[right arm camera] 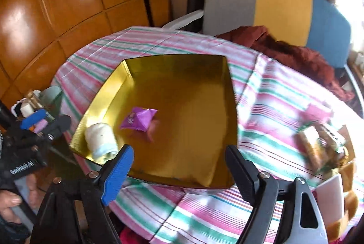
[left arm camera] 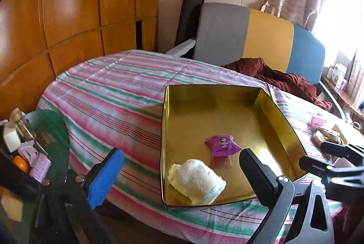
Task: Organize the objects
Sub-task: 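Place the white roll in the gold tray with the left gripper while the right drops purple candy there, then move both grippers back toward the pile of items on the cloth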
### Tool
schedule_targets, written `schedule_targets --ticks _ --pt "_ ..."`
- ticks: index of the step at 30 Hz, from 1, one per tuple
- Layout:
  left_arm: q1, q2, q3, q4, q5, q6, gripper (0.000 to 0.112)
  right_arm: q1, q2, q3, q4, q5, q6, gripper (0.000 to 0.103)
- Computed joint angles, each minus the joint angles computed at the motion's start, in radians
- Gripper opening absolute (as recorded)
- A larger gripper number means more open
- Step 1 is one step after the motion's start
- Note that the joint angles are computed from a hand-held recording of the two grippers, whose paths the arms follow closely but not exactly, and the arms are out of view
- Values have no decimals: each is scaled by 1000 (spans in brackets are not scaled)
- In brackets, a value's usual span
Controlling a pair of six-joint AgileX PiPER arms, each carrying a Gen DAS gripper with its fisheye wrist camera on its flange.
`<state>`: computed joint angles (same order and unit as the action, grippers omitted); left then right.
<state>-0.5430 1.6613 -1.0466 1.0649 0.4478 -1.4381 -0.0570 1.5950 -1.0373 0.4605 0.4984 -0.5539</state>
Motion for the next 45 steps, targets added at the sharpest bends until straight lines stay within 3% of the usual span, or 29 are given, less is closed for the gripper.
schedule_targets --ticks 6,12,23,34,39,45 --pt "-53 -13 -6 13 44 -8 102 -16 -71 97 -34 -98 34 84" --pt "-94 -6 -32 -23 64 51 102 -35 -123 161 23 -185 -38 84" --pt "-137 30 -71 -106 50 153 102 -115 -149 199 56 -231 -80 85" --pt "-177 93 -141 -224 30 329 102 -324 -124 197 173 -171 -218 85" --pt "-193 122 -183 -271 20 401 102 -506 -103 154 205 -97 -265 85" --pt "-202 168 -252 -459 -10 611 102 -782 -35 21 157 20 -221 85"
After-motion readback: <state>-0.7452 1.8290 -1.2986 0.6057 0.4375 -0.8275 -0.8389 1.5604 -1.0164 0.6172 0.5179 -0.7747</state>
